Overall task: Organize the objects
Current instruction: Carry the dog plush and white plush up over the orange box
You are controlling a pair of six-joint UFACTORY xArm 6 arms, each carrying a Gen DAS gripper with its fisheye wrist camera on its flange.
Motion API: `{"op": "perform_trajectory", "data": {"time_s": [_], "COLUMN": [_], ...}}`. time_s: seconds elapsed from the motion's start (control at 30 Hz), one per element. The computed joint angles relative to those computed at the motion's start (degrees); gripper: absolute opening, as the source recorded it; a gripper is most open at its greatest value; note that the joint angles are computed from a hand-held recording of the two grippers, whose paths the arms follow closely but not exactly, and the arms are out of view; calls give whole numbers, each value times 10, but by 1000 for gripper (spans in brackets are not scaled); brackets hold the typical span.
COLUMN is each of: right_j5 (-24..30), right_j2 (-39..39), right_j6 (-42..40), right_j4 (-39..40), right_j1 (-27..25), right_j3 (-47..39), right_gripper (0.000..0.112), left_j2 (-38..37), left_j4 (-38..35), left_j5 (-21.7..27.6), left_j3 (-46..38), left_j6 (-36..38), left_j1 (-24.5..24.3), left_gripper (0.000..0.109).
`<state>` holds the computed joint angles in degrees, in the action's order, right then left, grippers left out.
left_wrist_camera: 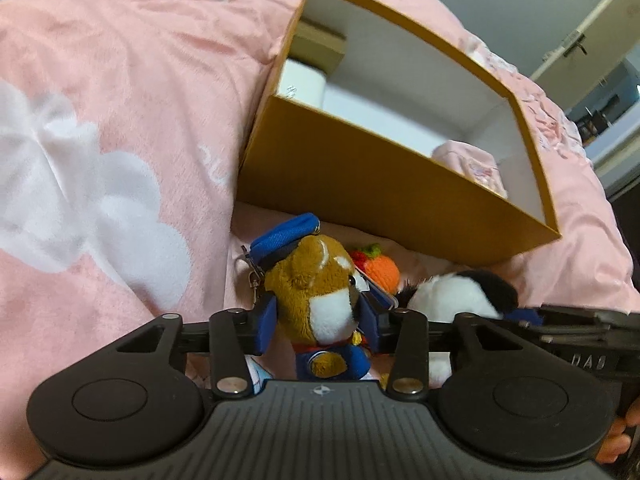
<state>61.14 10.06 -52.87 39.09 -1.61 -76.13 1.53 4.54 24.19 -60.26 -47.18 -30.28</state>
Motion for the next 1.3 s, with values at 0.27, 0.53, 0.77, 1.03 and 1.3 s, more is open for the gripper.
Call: {"op": "perform_trajectory", "data": {"time_s": [0.27,0.53,0.77,1.03,1.3], "right_j5": [42,43,-11,-65,-66], "right_j2": [-45,-34,14,108,215], "right_j6": [-17,13,72,156,239], "right_j4": [66,156,200,182,139], "right_j1": [-44,-60,-39,-1,20], "right_j3": [-12,-80,-149,-237,-343], "right_gripper": [51,51,51,51,51], "left_j2": [-56,-25,45,157,239], "left_j4": [47,97,136,1,-161], "left_j5": [-18,-55,-67,-39,35], "left_j3": [4,-79,-191,-311,-401], "left_j6": [40,31,41,180,325], "left_j1": [-16,-11,5,19,53], "left_gripper": [46,46,46,46,46]}}
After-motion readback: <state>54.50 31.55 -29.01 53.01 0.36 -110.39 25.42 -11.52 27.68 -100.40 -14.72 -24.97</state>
